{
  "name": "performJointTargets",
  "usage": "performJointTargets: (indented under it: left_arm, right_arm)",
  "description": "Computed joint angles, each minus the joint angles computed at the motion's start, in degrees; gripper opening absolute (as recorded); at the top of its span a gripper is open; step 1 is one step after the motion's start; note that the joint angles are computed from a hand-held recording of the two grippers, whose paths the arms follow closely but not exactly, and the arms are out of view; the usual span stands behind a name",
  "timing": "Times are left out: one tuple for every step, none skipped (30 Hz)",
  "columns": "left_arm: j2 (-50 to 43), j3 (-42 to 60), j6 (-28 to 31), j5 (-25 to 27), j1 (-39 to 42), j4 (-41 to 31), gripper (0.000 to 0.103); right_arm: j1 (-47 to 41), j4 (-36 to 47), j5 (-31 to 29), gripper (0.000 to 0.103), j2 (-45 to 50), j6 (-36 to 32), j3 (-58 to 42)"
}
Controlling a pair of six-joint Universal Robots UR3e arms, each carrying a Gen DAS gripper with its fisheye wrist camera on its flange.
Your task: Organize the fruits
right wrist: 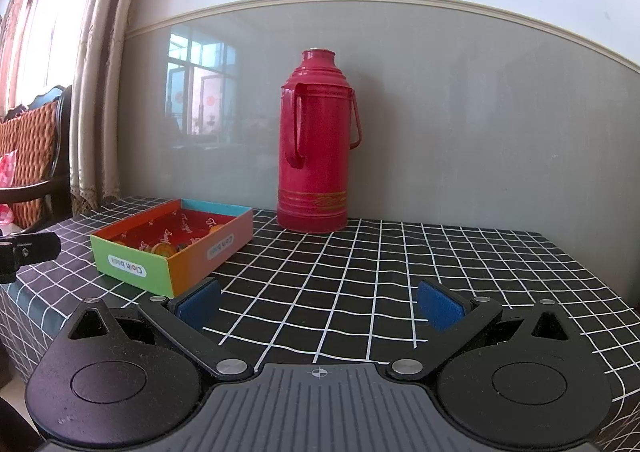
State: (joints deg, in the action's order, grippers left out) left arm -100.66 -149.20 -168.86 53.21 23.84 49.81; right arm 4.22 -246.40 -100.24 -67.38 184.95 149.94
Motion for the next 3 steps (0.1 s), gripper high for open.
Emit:
performJointTargets:
  left_arm:
    - [-0.03, 0.03, 0.06, 0.15, -0.13, 0.06, 0.097]
    - [-0.01, -0.01, 0.16, 0.27, -0.19, 0.17, 0.097]
    - [0.00, 0.03, 0.20, 0.57, -0.34, 0.20, 0.097]
  right_arm:
    - [0.00, 0.00, 0.00, 0.103, 0.00, 0.00, 0.00]
    - [0.05, 0.02, -0.06, 0.103, 0.01, 0.01, -0.03]
    - [0.10, 0.07, -0.11, 0.103, 0.01, 0.02, -0.06]
